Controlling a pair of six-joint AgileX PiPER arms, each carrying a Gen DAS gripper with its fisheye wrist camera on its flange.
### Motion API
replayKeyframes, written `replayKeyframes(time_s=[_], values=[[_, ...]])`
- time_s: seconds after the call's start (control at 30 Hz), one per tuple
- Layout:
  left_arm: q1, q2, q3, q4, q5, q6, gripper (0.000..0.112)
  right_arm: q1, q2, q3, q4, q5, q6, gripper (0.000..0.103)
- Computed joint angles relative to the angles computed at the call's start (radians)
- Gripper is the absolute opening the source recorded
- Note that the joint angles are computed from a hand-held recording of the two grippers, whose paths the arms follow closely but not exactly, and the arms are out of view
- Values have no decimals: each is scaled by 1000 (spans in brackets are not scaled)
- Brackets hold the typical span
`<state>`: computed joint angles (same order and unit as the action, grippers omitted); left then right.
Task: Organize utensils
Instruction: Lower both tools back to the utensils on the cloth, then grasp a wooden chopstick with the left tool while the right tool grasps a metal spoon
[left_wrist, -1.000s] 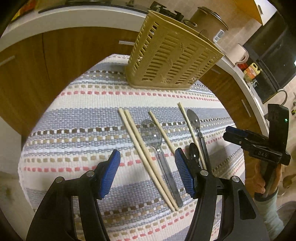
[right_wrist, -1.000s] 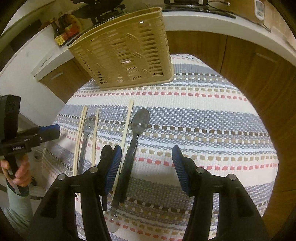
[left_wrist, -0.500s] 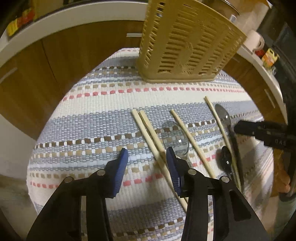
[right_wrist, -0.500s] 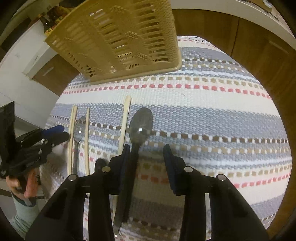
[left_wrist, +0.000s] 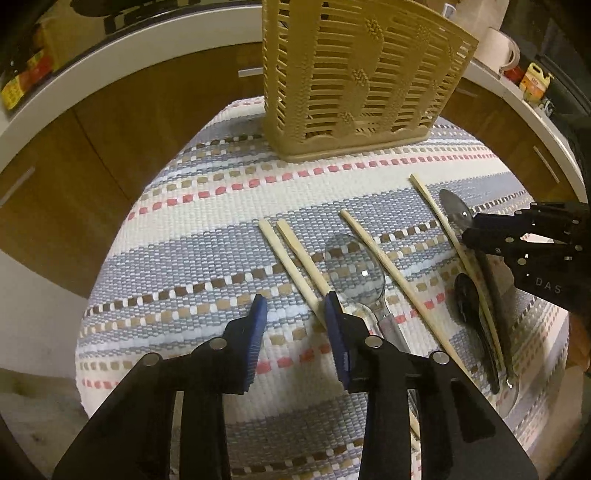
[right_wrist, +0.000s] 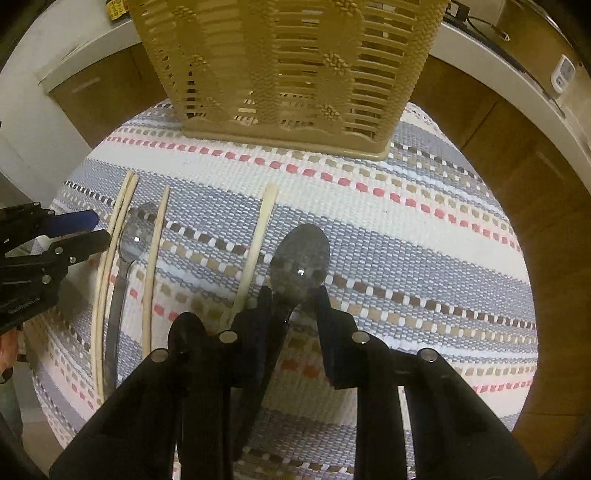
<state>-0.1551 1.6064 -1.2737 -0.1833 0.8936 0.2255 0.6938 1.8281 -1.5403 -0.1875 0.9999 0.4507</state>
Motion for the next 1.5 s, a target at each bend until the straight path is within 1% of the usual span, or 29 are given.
replayKeyframes(time_s=[0.1,0.17,0.2,0.23,0.3,0.33,0.4,0.47,0.57,0.63,0.67,0.7,0.73,0.8,0.83,0.9,1.03,1.07,1.13,1.17,1.2,1.23,1.3,1.37,1.43,1.47,1.5], values=[[-61,31,-32,123,4,-88,35,15,29,-53,-26,56,3,22],[-79,40,-46,156,8,-109,35,30,47,-84,-55,90,-4,22],[-77,45,-55,153,14,-104,29,36,54,-96,-59,99,-3,21],[-77,44,-53,163,10,-110,18,33,54,-98,-53,99,-13,21],[-68,36,-39,179,-8,-115,6,24,49,-93,-28,87,-28,19],[-51,33,-36,155,-7,-94,4,17,41,-84,-20,83,-36,17],[4,25,-28,63,11,-9,4,-1,5,-46,-2,67,-48,9],[41,18,-19,22,18,41,4,-20,-20,-23,-1,65,-54,7],[59,27,-27,-3,32,75,4,-50,-21,-27,37,77,-88,8],[49,36,-42,19,45,64,5,-56,-8,-52,57,101,-104,8],[46,36,-44,27,48,63,6,-70,1,-66,97,111,-126,9],[50,35,-42,23,53,69,11,-83,5,-71,118,118,-139,12],[51,48,-61,13,72,77,20,-90,15,-85,133,130,-149,12],[43,50,-76,13,94,72,31,-93,26,-104,135,141,-154,12],[31,63,-94,42,105,56,34,-97,33,-116,142,150,-163,13],[14,81,-117,69,122,49,34,-94,45,-134,144,166,-177,15],[-11,137,-211,112,210,34,34,-96,75,-179,143,206,-198,15],[-21,152,-235,119,226,30,31,-96,78,-183,141,208,-199,15],[-35,155,-243,136,230,22,22,-80,82,-180,115,195,-186,13],[-41,152,-238,144,224,17,20,-70,77,-168,102,178,-182,12],[-43,144,-229,135,215,21,9,-68,74,-155,107,157,-180,10],[-52,138,-219,153,198,-5,4,-71,59,-132,112,137,-176,10],[-49,120,-201,107,167,-18,4,-76,23,-78,121,91,-167,9],[-9,78,-153,0,111,26,4,-91,-43,-1,144,13,-187,9],[30,24,-113,-92,63,59,3,-104,-98,49,178,-36,-210,9],[51,-1,-102,-143,46,81,3,-107,-143,83,191,-74,-219,9],[81,-39,-88,-223,22,118,3,-106,-173,103,188,-98,-218,9]])
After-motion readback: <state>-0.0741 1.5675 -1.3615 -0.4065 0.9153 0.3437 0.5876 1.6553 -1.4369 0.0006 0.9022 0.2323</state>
